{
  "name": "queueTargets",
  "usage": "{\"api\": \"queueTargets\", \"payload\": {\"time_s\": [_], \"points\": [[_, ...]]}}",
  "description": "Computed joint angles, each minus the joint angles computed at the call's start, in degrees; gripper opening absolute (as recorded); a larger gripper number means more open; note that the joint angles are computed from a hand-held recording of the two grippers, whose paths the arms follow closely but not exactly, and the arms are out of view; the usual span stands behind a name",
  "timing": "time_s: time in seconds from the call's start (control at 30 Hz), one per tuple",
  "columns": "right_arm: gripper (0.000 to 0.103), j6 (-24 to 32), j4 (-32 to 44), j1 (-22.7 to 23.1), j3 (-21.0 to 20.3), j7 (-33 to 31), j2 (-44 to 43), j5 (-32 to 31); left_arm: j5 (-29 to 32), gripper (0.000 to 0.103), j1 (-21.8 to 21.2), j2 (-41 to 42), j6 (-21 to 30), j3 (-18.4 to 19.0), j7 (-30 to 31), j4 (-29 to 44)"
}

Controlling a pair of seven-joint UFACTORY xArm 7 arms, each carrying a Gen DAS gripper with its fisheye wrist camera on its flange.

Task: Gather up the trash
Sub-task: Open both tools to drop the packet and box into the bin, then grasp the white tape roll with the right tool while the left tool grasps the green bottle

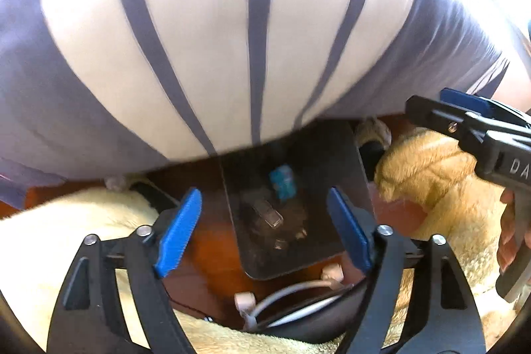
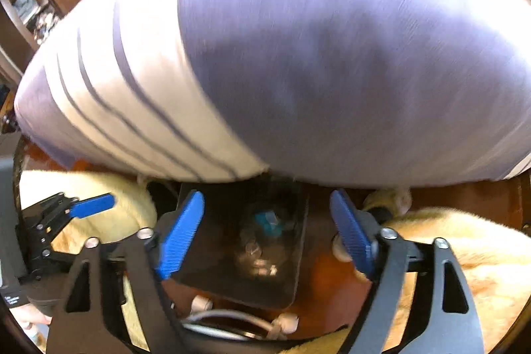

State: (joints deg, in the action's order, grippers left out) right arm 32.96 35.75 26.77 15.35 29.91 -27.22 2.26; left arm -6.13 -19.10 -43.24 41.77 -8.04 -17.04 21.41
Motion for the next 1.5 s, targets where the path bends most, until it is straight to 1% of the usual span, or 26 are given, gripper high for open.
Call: {"api": "queueTargets", "payload": {"time_s": [0.13, 0.23, 0.33, 0.4, 0.53, 0.6, 0.67, 0.7, 0.8, 0.97, 1.1, 1.17, 1.2, 1.23, 1.33, 1.37, 1.4, 1.47, 1.5], "points": [[0.088, 1.8, 1.8, -2.5, 1.3, 2.0, -3.6, -3.8, 3.5, 0.082, 2.2, -4.2, 0.9, -1.7, -1.2, 2.2], [0.088, 1.8, 3.1, -3.2, 0.7, 1.6, -6.0, -4.5, 5.5, 0.084, 3.4, -6.9, 1.4, -1.8, -1.0, 4.0], [0.088, 0.9, 4.9, -4.9, 0.6, 1.4, -6.7, -5.6, 6.9, 0.088, 4.8, -7.6, 0.8, -1.1, 0.2, 6.5], [0.089, -0.4, 6.5, -6.4, 0.6, 1.0, -5.7, -6.5, 7.5, 0.088, 5.8, -6.3, -0.4, -0.6, 1.3, 8.2], [0.089, -3.1, 11.4, -9.5, 1.4, 0.3, -0.7, -9.8, 9.9, 0.088, 9.2, -1.4, -3.4, -1.3, 1.7, 12.3], [0.089, -2.8, 14.5, -11.1, 2.3, 0.7, 2.4, -12.1, 11.0, 0.088, 10.8, 1.3, -5.2, -1.6, 1.3, 14.0], [0.089, -3.3, 17.1, -11.4, 1.7, 0.7, 5.0, -12.7, 12.2, 0.088, 12.4, 5.2, -6.5, -2.0, 0.8, 17.1], [0.089, -3.8, 18.9, -11.8, 1.6, 1.1, 7.1, -13.2, 12.7, 0.088, 12.7, 5.6, -6.9, -2.1, 0.5, 17.2], [0.089, -3.6, 23.7, -12.5, 1.5, 2.3, 11.7, -15.7, 14.5, 0.088, 14.0, 10.6, -8.5, -2.5, 0.0, 20.7], [0.089, -2.6, 32.3, -10.6, -0.2, 1.6, 20.5, -18.2, 16.3, 0.088, 14.9, 17.7, -10.7, -1.8, -0.6, 25.8], [0.087, -1.3, 39.4, -8.3, -2.1, 2.0, 27.2, -19.9, 17.4, 0.088, 14.8, 22.6, -11.3, -1.2, -1.0, 29.5], [0.080, -1.0, 41.5, -7.1, -3.2, 1.9, 29.2, -20.1, 17.9, 0.088, 14.7, 24.4, -11.4, -0.9, -1.2, 31.0], [0.074, -0.9, 42.6, -6.6, -3.7, 2.0, 30.3, -20.3, 18.2, 0.088, 14.7, 25.2, -11.6, -0.6, -1.3, 31.6], [0.072, -0.6, 44.3, -6.1, -4.1, 1.9, 31.8, -20.0, 18.2, 0.088, 14.6, 25.8, -11.8, -0.3, -1.2, 32.1], [0.067, -0.2, 47.0, -5.1, -5.1, -0.4, 34.7, -17.5, 17.7, 0.088, 14.0, 27.2, -12.4, 0.5, -0.8, 33.3], [0.066, -0.2, 47.6, -4.8, -5.3, -1.1, 35.4, -16.7, 17.6, 0.088, 13.9, 27.8, -12.6, 0.7, -0.7, 33.7], [0.066, 0.1, 48.5, -4.3, -5.7, -1.2, 36.2, -16.8, 17.7, 0.088, 13.8, 28.3, -12.6, 0.7, -0.6, 34.1], [0.059, 1.6, 50.9, -2.9, -6.7, -0.2, 38.3, -19.4, 17.5, 0.087, 13.5, 29.3, -12.6, 1.0, -0.3, 35.0], [0.054, 2.0, 51.5, -2.5, -7.0, -0.3, 38.8, -19.6, 17.2, 0.087, 13.3, 29.8, -12.8, 1.2, 0.0, 35.3]]}}
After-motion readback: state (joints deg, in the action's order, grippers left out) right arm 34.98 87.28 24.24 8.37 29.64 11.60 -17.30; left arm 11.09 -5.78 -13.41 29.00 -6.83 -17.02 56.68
